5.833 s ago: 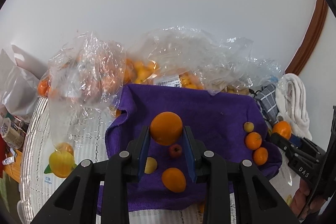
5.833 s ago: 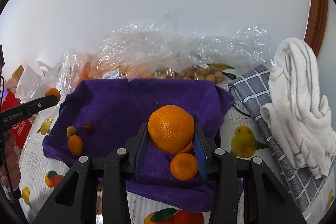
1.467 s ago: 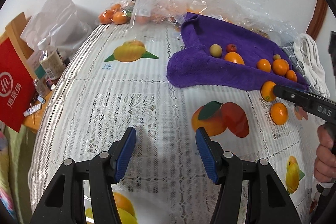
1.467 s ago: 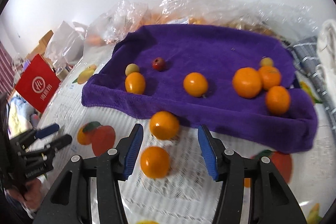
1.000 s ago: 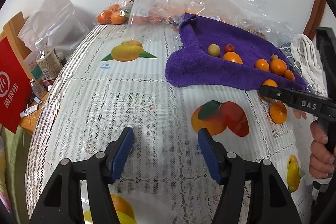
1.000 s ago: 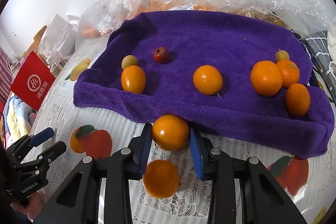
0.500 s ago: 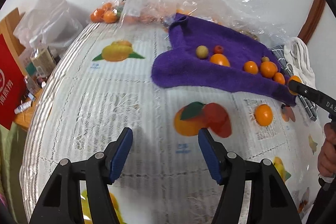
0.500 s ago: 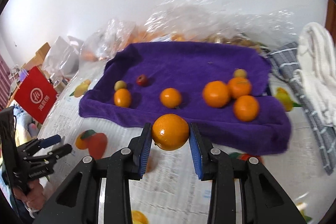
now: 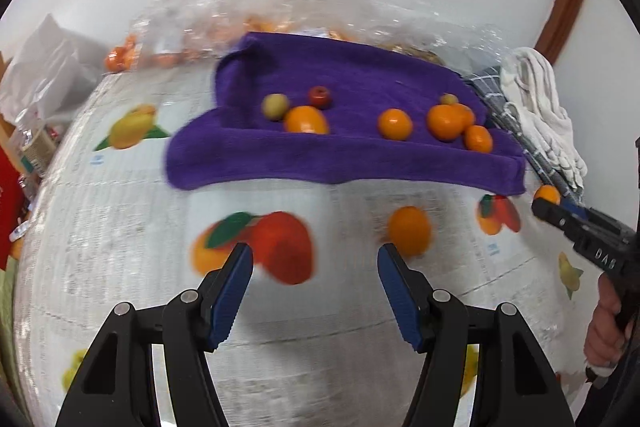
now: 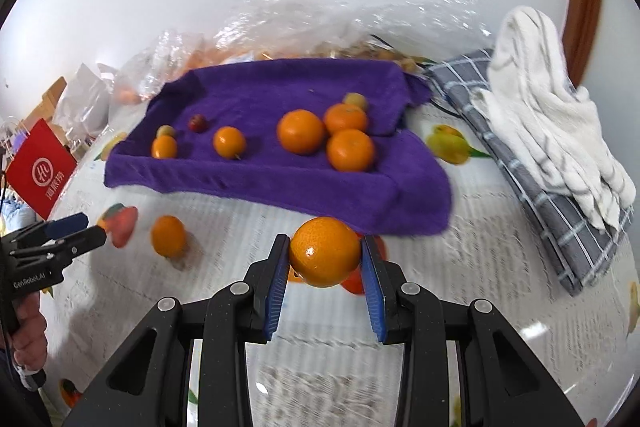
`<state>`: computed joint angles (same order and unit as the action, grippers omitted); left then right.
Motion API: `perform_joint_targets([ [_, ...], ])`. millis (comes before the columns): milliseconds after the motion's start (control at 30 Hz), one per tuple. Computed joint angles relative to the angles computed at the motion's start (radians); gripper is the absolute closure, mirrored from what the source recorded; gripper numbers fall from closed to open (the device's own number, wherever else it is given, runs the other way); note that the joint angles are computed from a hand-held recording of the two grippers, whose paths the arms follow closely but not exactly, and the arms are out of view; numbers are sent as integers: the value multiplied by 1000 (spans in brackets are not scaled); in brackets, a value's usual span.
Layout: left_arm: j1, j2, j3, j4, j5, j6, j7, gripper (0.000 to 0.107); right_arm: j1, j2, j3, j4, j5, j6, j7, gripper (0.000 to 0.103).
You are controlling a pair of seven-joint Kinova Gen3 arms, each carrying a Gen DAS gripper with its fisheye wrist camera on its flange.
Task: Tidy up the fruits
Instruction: 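Grasp a loose orange with the right tool while the left tool grasps another orange, then carry the orange with the right tool while the left tool carries its orange over the towel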
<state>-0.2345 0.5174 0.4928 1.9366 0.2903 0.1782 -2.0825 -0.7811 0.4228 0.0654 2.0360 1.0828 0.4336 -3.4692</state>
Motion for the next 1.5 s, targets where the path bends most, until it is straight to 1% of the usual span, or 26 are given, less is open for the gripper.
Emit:
perform_joint_targets([
  [100, 51, 13, -14, -19, -1, 11, 19, 45, 3, -12, 8, 34, 11, -9, -31, 68],
  [167, 97, 22, -39, -38, -4, 24, 38, 45, 7, -17, 7, 51, 19, -5, -45, 68],
  [267, 127, 37, -45, -55, -5, 34, 48, 45, 14, -27, 1, 76, 37, 6, -73, 68],
  [433, 200, 51, -95, -79, -23, 37, 83, 46, 45, -29, -27, 94, 34, 25, -92, 68],
  [500, 202, 62, -94, -89, -22, 44, 92, 46, 49, -30, -27, 101, 42, 25, -115, 68],
  [567, 198, 73, -84, -95, -22, 44, 94, 51, 56, -31, -32, 107, 49, 20, -128, 68],
  [667, 215, 85, -97, -112, -34, 62, 98, 62, 69, -21, -46, 96, 27, 31, -100, 68],
  [733, 223, 85, -102, -107, -36, 46, 99, 68, 73, -15, -45, 90, 17, 27, -89, 68],
  [767, 219, 87, -95, -106, -39, 44, 95, 76, 71, -14, -42, 89, 15, 25, -90, 68],
  [833, 213, 89, -89, -111, -43, 53, 91, 76, 67, -10, -37, 86, 12, 22, -86, 68],
  [900, 185, 95, -62, -115, -37, 66, 74, 76, 62, -7, -34, 82, 7, 20, -81, 68],
  [933, 182, 96, -59, -116, -34, 69, 70, 76, 59, -5, -32, 80, 4, 20, -79, 68],
  [1000, 173, 91, -54, -110, -26, 65, 61, 76, 54, -5, -28, 78, 0, 19, -74, 68],
  [1100, 136, 81, -21, -97, -9, 60, 37, 76, 49, -5, -24, 74, -7, 20, -61, 68],
  [1300, 103, 52, -7, -81, 16, 56, 12, 76, 36, -19, -21, 71, 1, 35, -62, 68],
  [1500, 51, 16, 19, -58, 49, 45, -14, 76, 32, -34, -43, 63, 13, 68, -73, 68],
])
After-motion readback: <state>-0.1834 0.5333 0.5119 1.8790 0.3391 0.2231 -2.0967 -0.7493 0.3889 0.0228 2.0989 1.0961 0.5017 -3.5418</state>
